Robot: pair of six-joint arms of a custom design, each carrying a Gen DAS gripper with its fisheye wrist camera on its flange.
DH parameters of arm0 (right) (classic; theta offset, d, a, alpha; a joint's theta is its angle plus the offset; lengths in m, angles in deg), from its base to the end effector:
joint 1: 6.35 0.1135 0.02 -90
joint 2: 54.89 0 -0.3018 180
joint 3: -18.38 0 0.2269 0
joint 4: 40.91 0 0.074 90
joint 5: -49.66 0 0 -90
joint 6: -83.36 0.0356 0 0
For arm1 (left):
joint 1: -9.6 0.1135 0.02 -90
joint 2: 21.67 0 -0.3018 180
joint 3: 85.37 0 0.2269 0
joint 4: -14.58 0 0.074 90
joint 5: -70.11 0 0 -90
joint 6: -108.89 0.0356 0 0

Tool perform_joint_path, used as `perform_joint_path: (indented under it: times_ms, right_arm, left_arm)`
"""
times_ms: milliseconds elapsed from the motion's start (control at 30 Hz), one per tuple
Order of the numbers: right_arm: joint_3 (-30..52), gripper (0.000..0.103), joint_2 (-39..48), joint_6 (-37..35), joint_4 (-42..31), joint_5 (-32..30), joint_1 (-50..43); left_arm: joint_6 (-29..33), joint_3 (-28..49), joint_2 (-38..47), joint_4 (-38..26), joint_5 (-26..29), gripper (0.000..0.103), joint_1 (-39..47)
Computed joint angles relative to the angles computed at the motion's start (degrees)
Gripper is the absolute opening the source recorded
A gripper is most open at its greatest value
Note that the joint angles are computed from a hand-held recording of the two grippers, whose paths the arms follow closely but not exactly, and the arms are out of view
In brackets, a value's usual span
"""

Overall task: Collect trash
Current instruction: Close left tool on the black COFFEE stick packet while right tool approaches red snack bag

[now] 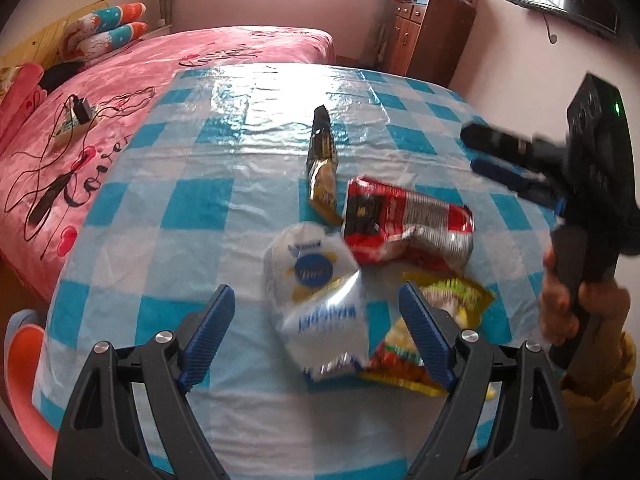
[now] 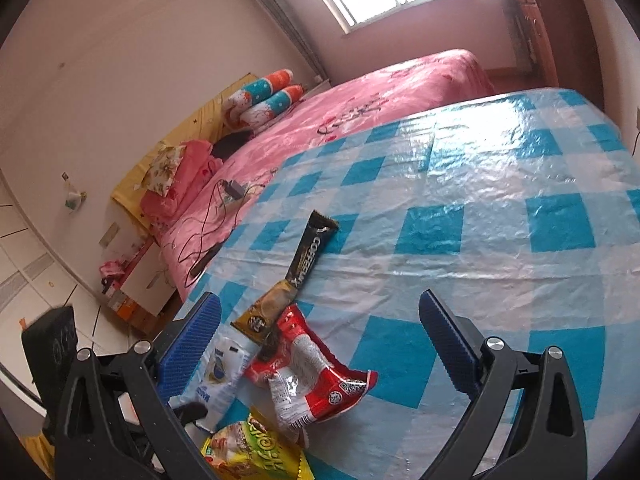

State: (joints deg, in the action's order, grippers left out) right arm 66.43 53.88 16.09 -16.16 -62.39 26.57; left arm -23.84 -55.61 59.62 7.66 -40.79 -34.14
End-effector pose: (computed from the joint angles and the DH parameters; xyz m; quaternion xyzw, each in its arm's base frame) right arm 0.2569 0.1822 0.1385 -0.1642 0.8633 0.3588 0.3148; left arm 0.1327 -0.1094 0.1428 -0.0410 0.9468 -0.0560 0.3143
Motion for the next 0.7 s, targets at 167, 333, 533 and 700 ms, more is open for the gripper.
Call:
perform_joint_path:
  times_ms: [167, 333, 533, 700]
  right_arm:
    - [1.84, 0.095, -0.15, -4.94, -4.74, -2.28, 1.09]
    - [2.10, 0.078, 0.02, -6.47, -6.65, -2.50, 1.30]
    - [1.05, 0.078, 0.88, -4.69, -5.17, -6.34, -3.27]
    - [0.71, 0.078, 0.13, -5.58, -6.15, -8.16, -4.50]
  left_arm:
    - [6.42, 4.15, 3.34, 0.83, 5.58, 0.084, 8.80]
    - [9.61, 8.75, 8.12, 2.76, 10.02, 0.084, 15.96]
    - [13.94, 17.85, 14.85, -0.33, 10.14, 0.084, 17.88]
    - [15.32, 23.12, 19.94, -1.65, 10.11, 0.084, 18.54]
